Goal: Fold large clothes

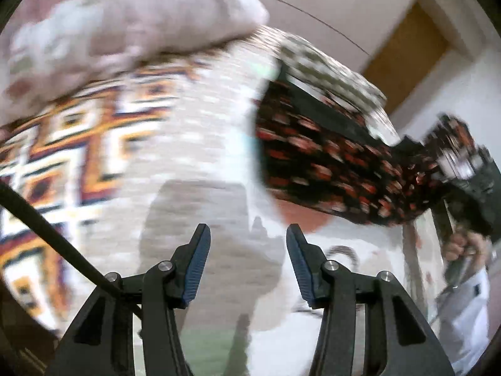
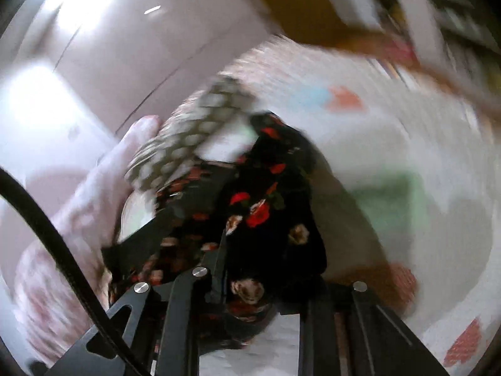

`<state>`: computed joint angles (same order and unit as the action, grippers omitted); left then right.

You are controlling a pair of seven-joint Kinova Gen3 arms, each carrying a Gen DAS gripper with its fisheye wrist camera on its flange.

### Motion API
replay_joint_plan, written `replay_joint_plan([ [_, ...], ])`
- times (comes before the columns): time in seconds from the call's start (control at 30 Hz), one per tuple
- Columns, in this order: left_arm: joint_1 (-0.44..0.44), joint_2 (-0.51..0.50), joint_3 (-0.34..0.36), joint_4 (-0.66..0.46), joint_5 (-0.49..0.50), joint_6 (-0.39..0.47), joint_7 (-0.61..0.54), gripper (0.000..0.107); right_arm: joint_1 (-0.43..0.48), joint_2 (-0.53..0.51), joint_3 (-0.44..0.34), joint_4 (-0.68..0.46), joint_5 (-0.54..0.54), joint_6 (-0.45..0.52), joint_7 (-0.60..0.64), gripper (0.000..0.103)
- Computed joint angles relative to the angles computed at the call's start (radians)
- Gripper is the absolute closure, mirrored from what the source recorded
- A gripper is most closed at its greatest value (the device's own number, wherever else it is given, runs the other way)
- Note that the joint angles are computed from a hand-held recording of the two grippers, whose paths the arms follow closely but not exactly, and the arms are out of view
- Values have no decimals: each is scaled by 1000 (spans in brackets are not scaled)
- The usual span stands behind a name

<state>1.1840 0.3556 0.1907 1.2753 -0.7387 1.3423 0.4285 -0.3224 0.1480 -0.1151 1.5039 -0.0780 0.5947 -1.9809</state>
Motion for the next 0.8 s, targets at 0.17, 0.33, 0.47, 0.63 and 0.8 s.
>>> replay_joint_plan([
  [0.17, 115, -94, -37, 141, -34, 93, 203, 58, -232, 111, -80, -227, 203, 115, 35, 82],
  [0.33, 54, -135, 91, 226, -65, 130, 335, 58, -455, 338, -110, -426, 309, 272, 70, 83],
  [0.47, 29, -151, 136, 259, -64, 132, 368, 58, -594, 421, 2, -463, 345, 300, 77, 82],
  [0.63, -17, -160, 146, 266, -81, 81, 351, 58, -554, 367, 10, -393, 221, 226, 205, 70],
  [0.8, -103, -132, 160, 186, -118, 36, 197, 50, -325, 223, -173, -268, 18, 150, 314, 61],
])
